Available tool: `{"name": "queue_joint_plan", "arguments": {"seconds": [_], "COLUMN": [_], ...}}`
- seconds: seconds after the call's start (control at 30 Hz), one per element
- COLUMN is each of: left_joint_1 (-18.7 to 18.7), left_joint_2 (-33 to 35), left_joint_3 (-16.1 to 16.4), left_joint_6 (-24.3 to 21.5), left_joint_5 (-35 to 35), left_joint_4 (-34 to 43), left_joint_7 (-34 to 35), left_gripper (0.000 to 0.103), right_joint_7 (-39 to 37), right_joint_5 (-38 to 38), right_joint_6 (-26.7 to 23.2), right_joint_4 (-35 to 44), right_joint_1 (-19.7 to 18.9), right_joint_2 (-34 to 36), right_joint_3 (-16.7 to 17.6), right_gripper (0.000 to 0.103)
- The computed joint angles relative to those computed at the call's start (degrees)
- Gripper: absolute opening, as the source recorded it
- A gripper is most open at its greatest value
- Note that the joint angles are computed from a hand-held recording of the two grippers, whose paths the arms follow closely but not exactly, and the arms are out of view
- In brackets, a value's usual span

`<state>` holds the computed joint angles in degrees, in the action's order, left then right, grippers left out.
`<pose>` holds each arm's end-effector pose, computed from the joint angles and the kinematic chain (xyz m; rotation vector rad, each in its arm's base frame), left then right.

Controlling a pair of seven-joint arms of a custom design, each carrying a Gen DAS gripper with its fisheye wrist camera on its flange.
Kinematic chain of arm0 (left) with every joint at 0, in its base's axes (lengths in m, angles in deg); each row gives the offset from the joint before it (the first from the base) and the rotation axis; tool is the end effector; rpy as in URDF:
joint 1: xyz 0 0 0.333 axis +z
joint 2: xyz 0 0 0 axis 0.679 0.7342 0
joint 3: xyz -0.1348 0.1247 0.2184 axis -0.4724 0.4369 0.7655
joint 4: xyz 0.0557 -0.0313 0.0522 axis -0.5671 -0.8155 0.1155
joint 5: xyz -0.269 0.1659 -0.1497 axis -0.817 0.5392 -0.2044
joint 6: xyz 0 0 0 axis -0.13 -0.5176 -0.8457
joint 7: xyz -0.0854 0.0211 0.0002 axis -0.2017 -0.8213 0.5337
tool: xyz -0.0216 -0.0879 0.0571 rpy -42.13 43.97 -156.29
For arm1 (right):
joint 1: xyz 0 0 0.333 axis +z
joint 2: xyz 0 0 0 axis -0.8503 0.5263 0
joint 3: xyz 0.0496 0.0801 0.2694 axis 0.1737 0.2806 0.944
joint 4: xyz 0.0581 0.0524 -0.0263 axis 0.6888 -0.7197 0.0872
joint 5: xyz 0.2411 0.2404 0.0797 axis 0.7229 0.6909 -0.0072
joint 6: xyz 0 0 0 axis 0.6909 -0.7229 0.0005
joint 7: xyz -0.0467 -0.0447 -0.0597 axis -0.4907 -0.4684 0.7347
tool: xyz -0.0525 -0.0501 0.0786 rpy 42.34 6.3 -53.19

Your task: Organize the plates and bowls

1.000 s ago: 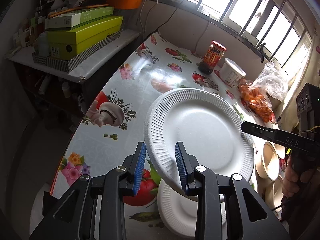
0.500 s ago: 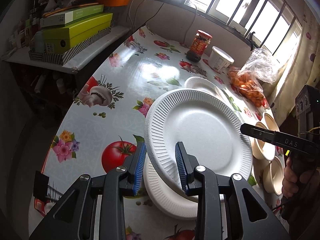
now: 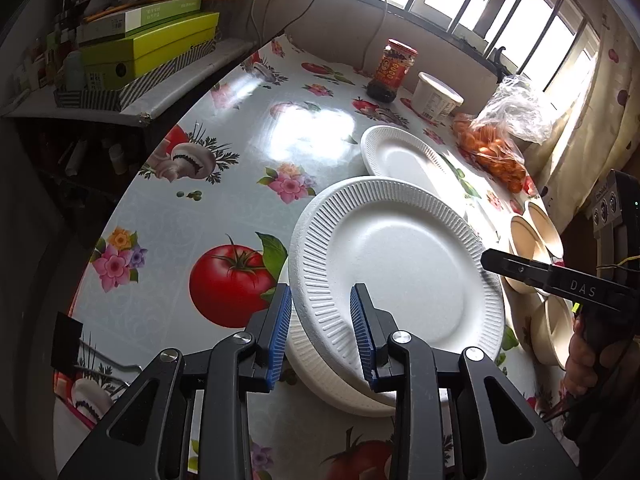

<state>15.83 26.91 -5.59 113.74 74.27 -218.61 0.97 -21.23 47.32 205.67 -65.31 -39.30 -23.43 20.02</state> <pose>0.3840 -0.1697 0.3757 -2.0382 1.9017 -0.9005 0.4543 0.1616 0.3824 -1.8988 1.6206 0.0289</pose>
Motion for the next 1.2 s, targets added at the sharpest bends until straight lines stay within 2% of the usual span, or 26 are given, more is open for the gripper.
{"name": "queue_joint_plan", "arguments": {"seconds": [0.1,0.3,0.43,0.5,0.6,0.7,1.03,1.2], "left_joint_1": [1.3,0.5,1.4,3.0,7.8,6.0,3.7,4.2], "left_joint_2": [0.8,1.9,2.5,2.6,2.8,3.4,4.3,4.5], "left_joint_3": [-1.6,-1.0,-1.9,-3.4,-7.7,-6.1,-4.1,-4.5], "left_joint_6": [-0.1,0.0,0.1,0.2,0.2,0.0,0.1,0.0], "left_joint_5": [0.9,-0.1,0.2,1.1,5.2,4.7,1.8,1.2], "left_joint_4": [-0.1,-0.4,-0.4,-0.4,-0.2,0.1,0.3,0.4], "left_joint_7": [-0.8,-0.2,-0.4,-1.3,-4.2,-3.9,-1.7,-1.2], "left_gripper": [0.032,0.032,0.032,0.032,0.032,0.032,0.032,0.032], "right_joint_7": [0.4,-0.4,-1.0,-1.2,-1.1,-0.3,-0.1,-0.3], "right_joint_5": [-0.5,0.5,1.1,1.4,1.2,0.2,0.0,0.2], "right_joint_6": [0.7,1.1,1.0,1.0,0.9,1.7,2.3,2.3], "right_joint_4": [-0.7,-1.1,-1.0,-0.9,-0.9,-0.7,-0.6,-0.5], "right_joint_1": [0.1,0.2,0.2,0.1,0.1,0.1,0.2,0.2], "right_joint_2": [0.5,1.6,2.2,2.6,2.9,3.5,4.2,4.5], "right_joint_3": [0.2,0.3,0.3,0.4,0.4,0.7,0.9,1.0], "right_gripper": [0.015,0.015,0.015,0.015,0.015,0.015,0.016,0.016]}}
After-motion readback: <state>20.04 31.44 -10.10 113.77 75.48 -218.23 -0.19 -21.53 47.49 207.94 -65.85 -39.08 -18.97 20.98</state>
